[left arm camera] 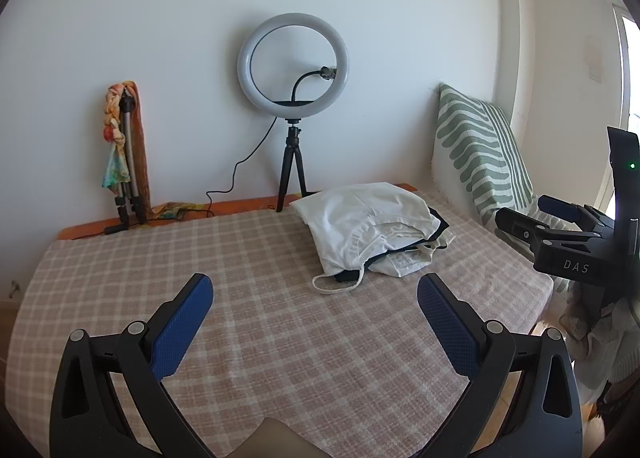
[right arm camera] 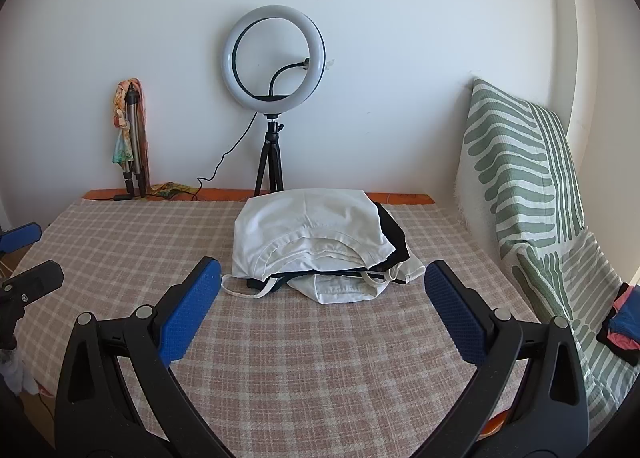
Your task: Fold small clothes
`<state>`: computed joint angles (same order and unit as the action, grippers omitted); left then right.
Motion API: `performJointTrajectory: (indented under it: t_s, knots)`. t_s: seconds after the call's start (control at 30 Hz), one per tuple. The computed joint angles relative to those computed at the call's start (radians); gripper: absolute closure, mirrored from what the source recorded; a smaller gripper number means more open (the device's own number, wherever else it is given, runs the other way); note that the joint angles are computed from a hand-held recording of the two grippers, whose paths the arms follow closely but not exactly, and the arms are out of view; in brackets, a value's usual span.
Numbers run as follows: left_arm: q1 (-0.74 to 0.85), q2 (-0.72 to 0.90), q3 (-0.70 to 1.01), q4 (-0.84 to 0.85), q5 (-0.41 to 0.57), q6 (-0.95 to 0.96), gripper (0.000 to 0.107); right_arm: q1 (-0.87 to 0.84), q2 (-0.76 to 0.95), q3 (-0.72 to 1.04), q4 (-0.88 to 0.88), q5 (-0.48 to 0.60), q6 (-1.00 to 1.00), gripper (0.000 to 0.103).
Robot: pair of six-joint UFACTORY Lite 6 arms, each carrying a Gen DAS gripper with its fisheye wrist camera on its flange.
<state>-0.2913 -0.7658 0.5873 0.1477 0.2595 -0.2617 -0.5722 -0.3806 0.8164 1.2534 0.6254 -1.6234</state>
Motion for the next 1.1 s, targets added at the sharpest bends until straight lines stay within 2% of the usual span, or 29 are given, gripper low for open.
performJointTrajectory:
  t_s: [0.6, 0.9, 1.1]
  knots:
    - [0.008, 0.01, -0.007, 0.015, -0.012, -0.021, 0.005, 0.025, 0.025, 0.002, 0.018, -0.011, -0.026, 0.0]
    - [-0.005, 0.021, -0.034, 0.265, -0.041, -0.271, 0.005, 0.041, 0.072, 0.02, 0.029, -0.022, -0.056, 0.0]
    - [0.027, 0.026, -0.047, 0.245, -0.055, -0.246, 0.005, 0.065, 0.153, 0.059, 0.048, -0.045, -0.078, 0.0]
